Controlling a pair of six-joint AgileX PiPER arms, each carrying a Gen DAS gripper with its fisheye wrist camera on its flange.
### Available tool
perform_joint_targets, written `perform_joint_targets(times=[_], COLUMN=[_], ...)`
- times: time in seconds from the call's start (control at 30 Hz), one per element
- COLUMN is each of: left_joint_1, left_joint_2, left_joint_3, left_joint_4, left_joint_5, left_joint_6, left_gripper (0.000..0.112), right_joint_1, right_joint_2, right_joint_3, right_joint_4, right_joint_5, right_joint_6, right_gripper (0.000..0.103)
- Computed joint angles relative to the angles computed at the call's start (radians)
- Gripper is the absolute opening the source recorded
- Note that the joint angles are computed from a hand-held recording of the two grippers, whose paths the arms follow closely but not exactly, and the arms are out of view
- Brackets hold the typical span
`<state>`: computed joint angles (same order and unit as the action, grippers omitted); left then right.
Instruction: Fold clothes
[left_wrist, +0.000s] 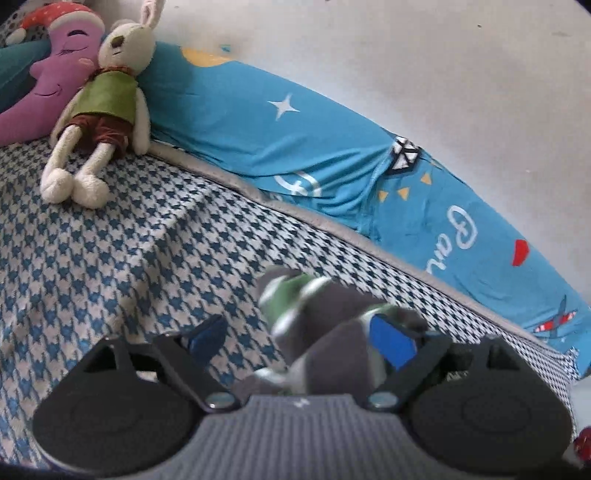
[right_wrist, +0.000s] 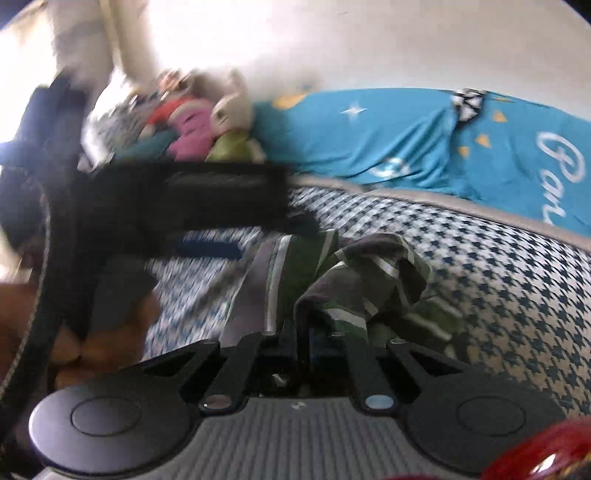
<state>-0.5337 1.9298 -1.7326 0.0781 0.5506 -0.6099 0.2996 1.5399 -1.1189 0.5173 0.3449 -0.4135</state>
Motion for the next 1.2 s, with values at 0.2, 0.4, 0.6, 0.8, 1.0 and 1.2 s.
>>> perform_joint_targets(times=[0.2, 0.4, 0.6, 0.8, 1.0, 1.2], left_joint_1=[-0.029, 0.002, 0.002, -0.002, -0.012, -0.018], left_joint_2=[0.040, 0.050, 0.015, -0.008, -0.029, -0.068], left_joint_3=[-0.044, -0.023, 0.028, 0.062, 0.081, 0.148], left_joint_4=[0.055, -0.031, 0.005, 0.022, 0.042, 0.041], left_joint_5=[0.112, 0.162, 0.157, 0.157, 0.162, 0.135], left_joint_6=[0.014, 0.068, 0.045, 0.016, -0.009, -0.031], left_gripper=[0.084, 0.072, 0.072, 0.073, 0.073, 0.075], right_joint_1=[0.065, -0.014, -0.105, -0.130, -0.128, -0.124], right_joint_2=[-0.053, -0.145, -0.161, -0.084, -0.023, 0.056], right_joint_3=[0.035, 0.070, 0.070, 0.012, -0.017, -0.063], right_joint_4=[-0.244, -0.100, 0.053, 0.057, 0.094, 0.141], right_joint_5=[0.032, 0.065, 0.069, 0.108, 0.107, 0.146], right_joint_6=[0.199, 0.115, 0.098, 0.211, 0.247, 0.264], right_gripper=[0.011, 0.022, 0.032, 0.036, 0.047, 0.050])
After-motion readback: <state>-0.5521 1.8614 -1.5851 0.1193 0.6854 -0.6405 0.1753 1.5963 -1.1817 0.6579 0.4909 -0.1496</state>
